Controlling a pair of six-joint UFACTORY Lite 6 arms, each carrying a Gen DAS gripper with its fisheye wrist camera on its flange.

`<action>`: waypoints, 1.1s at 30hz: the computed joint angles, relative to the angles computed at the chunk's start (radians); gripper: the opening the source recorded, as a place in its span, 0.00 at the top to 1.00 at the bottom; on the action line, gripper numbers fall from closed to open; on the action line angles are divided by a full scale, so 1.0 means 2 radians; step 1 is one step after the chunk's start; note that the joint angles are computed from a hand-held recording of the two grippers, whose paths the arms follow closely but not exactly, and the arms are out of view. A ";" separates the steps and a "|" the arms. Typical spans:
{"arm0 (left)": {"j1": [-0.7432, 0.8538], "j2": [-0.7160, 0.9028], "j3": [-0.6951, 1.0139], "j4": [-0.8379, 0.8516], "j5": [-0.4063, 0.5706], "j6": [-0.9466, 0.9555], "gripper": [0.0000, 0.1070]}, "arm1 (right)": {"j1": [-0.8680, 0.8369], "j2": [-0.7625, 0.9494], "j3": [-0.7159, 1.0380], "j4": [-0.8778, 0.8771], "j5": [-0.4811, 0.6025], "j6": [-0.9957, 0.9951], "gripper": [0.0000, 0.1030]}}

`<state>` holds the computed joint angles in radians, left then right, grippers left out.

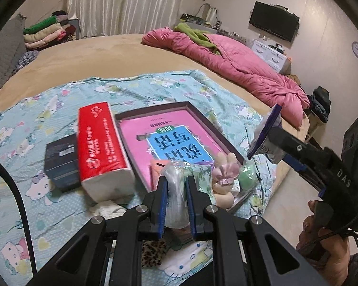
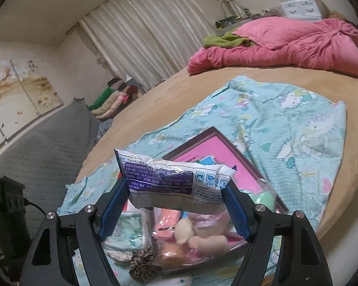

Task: Organize soft objects
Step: 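Carry the wipe pack with left tool while right carries the bag over tray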

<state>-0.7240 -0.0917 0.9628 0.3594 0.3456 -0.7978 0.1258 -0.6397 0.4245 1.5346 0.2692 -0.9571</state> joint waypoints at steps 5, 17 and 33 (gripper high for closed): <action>-0.003 0.036 0.019 -0.001 -0.014 -0.003 0.85 | -0.049 0.004 -0.009 0.001 0.025 -0.018 0.23; -0.003 0.105 0.042 0.028 -0.036 -0.040 0.85 | -0.089 0.044 -0.014 -0.056 0.029 -0.013 0.23; 0.004 0.140 0.048 0.067 -0.052 -0.073 0.85 | -0.045 0.147 -0.002 -0.040 -0.030 -0.053 0.23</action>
